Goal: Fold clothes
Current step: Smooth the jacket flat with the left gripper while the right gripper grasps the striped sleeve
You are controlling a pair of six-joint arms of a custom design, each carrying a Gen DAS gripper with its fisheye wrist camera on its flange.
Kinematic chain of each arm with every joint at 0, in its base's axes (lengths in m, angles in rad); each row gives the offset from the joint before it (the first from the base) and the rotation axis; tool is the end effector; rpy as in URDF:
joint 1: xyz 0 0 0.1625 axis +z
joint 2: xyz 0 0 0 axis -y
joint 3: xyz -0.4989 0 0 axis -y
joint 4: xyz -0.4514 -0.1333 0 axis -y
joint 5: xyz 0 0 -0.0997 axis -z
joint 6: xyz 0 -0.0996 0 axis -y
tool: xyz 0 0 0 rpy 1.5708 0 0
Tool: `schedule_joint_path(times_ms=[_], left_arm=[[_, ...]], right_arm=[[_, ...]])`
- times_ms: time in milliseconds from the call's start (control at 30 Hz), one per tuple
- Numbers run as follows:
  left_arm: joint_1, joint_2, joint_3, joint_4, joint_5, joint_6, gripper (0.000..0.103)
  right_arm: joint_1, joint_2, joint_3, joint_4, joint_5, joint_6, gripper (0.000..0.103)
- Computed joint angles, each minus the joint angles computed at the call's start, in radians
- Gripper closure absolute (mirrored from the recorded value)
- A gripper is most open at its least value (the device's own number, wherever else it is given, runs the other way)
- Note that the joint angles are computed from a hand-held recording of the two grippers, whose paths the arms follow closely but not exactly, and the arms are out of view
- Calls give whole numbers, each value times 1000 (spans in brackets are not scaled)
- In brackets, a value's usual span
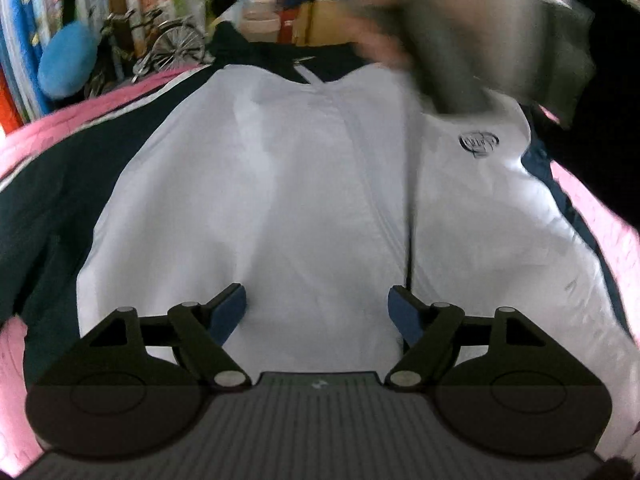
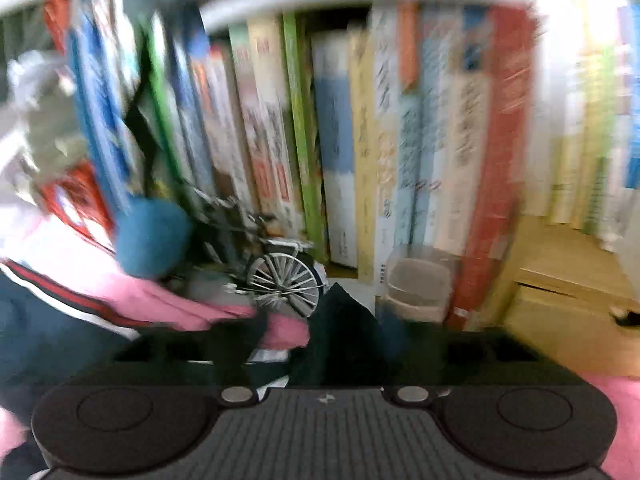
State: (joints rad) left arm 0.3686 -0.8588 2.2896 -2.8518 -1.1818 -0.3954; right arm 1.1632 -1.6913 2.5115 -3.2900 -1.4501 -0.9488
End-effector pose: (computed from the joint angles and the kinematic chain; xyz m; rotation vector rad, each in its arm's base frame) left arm -0.3803 -0.3303 -0.0128 1.1186 2.5171 -0.2446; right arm -0.0202 -0.4132 0.3442 0.7307 -2.3643 1.0231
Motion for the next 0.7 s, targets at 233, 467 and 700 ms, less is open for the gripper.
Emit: schedule_joint_path(times_ms=[233,467,700], left_arm=[[0,-3,5,-1,10,20,22],[-17,12,-8,38,25,70,14],[-9,17,-25,72,12,64,11]], right_arm=[[-211,-325,106,200,-127,8,53],[-208,-180,55,-154,-194,16,55],[-541,-401,120,-317,-9,-132,7]])
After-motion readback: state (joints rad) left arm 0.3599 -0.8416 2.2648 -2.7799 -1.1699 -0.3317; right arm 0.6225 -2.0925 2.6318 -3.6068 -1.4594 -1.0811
